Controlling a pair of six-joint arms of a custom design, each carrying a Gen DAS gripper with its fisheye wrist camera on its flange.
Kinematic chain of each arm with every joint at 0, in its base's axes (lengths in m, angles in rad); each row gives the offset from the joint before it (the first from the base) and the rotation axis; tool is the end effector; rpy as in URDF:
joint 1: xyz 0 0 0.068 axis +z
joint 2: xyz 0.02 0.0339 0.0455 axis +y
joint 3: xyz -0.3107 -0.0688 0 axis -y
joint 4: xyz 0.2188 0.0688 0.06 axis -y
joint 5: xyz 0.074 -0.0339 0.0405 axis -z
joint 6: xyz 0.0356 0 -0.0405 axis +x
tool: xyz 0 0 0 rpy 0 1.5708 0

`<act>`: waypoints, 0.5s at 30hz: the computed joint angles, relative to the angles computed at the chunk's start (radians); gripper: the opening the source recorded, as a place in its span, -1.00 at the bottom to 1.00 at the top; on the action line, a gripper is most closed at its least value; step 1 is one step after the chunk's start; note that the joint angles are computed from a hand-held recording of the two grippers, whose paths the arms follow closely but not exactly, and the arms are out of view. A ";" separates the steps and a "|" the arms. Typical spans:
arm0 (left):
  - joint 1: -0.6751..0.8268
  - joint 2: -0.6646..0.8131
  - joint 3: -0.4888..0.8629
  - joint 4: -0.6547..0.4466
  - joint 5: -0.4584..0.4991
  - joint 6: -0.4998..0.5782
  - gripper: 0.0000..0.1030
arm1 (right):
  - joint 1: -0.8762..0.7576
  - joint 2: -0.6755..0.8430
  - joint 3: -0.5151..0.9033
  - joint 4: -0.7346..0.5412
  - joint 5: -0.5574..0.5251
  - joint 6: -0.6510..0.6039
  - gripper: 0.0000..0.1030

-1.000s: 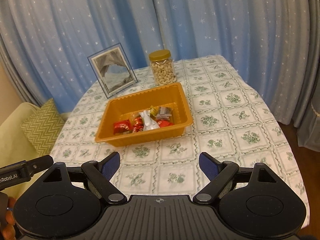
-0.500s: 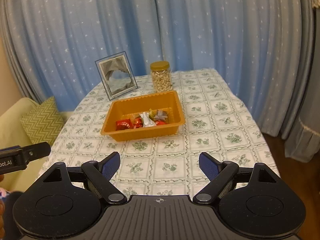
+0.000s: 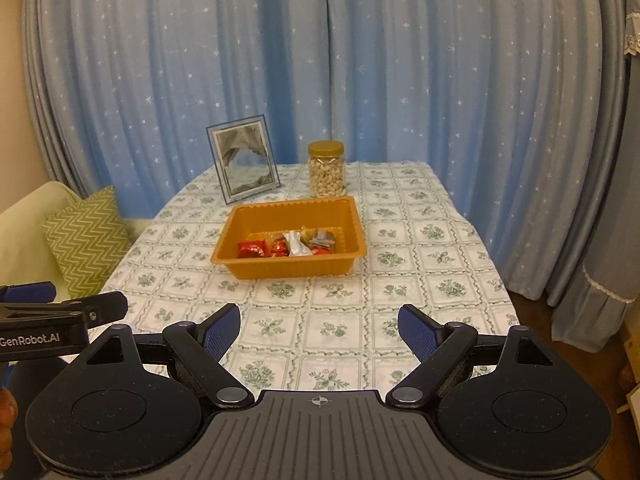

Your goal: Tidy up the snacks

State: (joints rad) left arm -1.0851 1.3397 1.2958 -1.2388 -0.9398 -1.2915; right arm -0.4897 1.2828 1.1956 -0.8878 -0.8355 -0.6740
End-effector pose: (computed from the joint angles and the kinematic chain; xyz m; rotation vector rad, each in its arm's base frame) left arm 0.1174 -0.1608 0.3752 -0.3823 2.1406 0.1192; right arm 0.1976 -0.0754 0.3711 -0.4948 2.1364 0.4391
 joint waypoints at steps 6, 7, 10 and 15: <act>-0.020 0.015 0.016 -0.031 -0.019 -0.022 1.00 | -0.011 -0.013 -0.003 -0.027 -0.012 -0.029 0.66; -0.019 0.015 0.017 -0.030 -0.020 -0.020 1.00 | -0.006 -0.011 -0.002 -0.020 -0.010 -0.021 0.66; -0.021 0.017 0.015 -0.033 -0.029 -0.019 1.00 | -0.003 -0.009 -0.005 -0.007 -0.006 -0.010 0.66; -0.011 0.016 0.001 -0.014 -0.019 -0.010 1.00 | 0.001 -0.007 -0.010 0.000 0.001 -0.004 0.66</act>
State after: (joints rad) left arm -1.0964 1.3560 1.2970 -1.2528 -0.9591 -1.3015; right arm -0.4889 1.2755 1.1852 -0.8877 -0.8347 -0.6778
